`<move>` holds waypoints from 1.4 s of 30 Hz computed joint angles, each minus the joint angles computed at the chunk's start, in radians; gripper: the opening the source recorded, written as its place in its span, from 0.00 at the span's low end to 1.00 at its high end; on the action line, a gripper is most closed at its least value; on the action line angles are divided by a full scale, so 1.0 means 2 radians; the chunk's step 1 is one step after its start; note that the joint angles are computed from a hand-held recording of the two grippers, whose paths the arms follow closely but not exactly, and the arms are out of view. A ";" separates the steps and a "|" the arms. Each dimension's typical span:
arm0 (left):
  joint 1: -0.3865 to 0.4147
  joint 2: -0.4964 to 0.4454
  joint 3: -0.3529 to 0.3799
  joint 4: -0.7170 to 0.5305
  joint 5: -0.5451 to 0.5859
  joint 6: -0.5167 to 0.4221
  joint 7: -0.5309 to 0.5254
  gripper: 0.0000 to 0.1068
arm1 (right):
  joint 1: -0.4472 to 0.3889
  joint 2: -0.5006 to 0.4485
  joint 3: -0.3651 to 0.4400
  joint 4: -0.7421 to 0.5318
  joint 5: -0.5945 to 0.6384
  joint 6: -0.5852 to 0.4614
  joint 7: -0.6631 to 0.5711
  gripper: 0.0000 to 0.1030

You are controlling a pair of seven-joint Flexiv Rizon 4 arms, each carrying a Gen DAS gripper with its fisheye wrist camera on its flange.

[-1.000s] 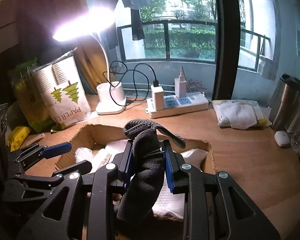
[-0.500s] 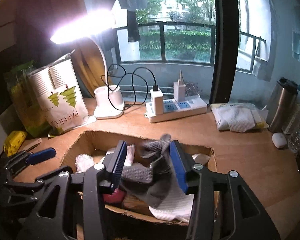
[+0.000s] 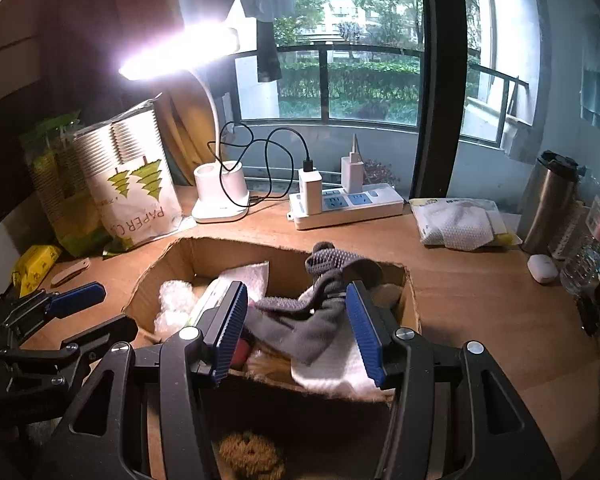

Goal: Organize soft objects
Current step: 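Grasp the brown fuzzy plush toy with the right gripper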

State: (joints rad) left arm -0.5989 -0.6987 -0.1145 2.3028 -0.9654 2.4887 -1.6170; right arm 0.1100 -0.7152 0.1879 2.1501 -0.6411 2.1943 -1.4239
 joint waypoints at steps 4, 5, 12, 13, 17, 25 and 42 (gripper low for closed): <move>-0.013 0.001 -0.004 0.005 -0.014 0.011 -0.001 0.65 | 0.000 0.009 -0.003 0.021 0.007 0.011 -0.011 0.53; -0.018 0.001 -0.006 0.006 -0.020 0.015 -0.001 0.65 | 0.000 0.011 -0.003 0.028 0.009 0.017 -0.015 0.53; -0.039 -0.002 -0.020 0.013 -0.045 0.038 -0.002 0.65 | -0.003 0.023 -0.007 0.068 0.020 0.046 -0.034 0.53; -0.041 -0.003 -0.022 0.014 -0.048 0.041 -0.004 0.65 | -0.003 0.025 -0.008 0.073 0.021 0.049 -0.037 0.53; -0.052 -0.006 -0.030 0.021 -0.060 0.056 -0.011 0.65 | 0.000 0.030 -0.011 0.096 0.031 0.065 -0.053 0.53; -0.066 -0.020 -0.044 0.033 -0.077 0.069 -0.025 0.65 | 0.007 0.025 -0.013 0.131 0.055 0.094 -0.082 0.53; -0.066 -0.046 -0.042 0.027 -0.072 0.043 -0.042 0.65 | 0.006 -0.021 -0.010 0.115 0.049 0.071 -0.085 0.53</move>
